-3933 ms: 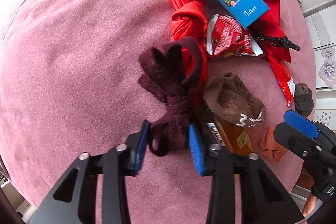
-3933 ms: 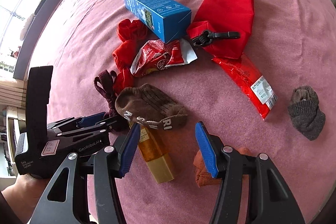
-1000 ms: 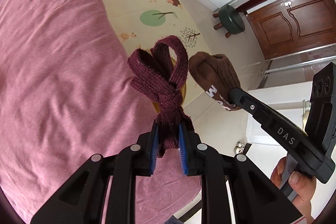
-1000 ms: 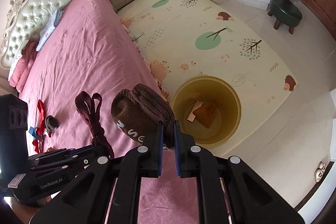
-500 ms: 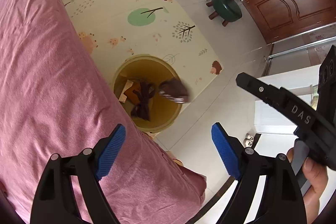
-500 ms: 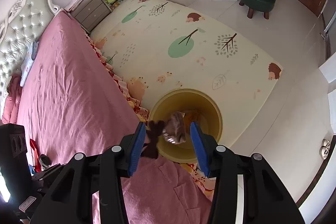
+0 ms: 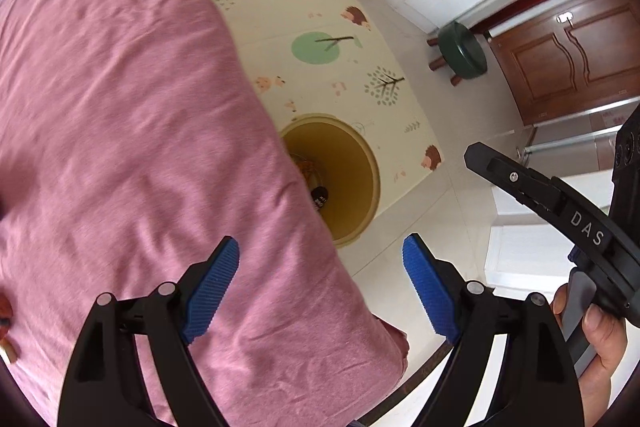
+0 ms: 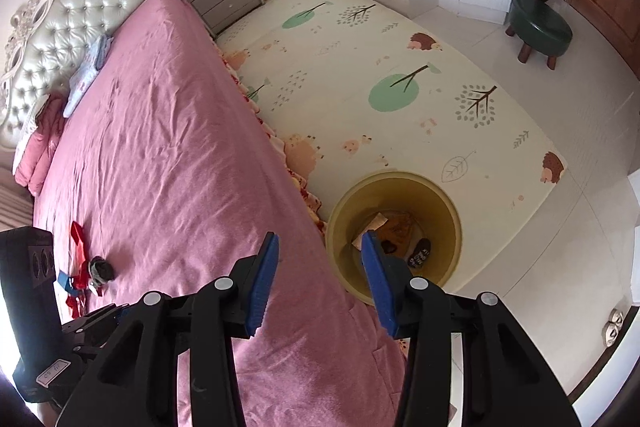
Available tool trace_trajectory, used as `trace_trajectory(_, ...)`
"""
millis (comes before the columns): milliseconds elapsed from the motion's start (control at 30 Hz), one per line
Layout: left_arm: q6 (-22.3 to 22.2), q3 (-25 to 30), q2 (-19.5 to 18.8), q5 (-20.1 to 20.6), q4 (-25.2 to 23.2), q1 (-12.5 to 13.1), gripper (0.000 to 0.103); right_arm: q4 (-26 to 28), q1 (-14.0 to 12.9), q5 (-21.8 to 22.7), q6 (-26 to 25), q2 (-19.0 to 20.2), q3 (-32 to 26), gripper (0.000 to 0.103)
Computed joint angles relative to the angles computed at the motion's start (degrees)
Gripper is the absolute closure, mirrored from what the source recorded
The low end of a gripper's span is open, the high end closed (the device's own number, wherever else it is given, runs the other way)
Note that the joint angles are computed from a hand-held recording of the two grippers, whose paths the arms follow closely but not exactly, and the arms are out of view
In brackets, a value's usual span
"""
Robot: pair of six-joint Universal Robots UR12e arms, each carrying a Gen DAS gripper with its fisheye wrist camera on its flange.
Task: Collect trash
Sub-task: 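Open both grippers to drop the strap and sock into the bin, then move the left tool to the amber bottle while the right tool approaches the orange-brown socks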
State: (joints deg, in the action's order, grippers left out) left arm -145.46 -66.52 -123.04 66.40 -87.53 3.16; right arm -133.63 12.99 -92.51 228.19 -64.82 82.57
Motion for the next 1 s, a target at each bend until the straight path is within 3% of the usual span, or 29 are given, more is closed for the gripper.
trace_trajectory(600,-13.67,-3.09,1.97,1.45,7.52,13.59,0.019,11.28,9.27,7.63,-15.67,15.13,-25.36,0.06)
trace_trajectory(1000,-20.26,-3.04,0.84,2.9,9.25,21.01,0.019,24.36,14.21,11.9,-22.91,29.37,-49.88,0.06)
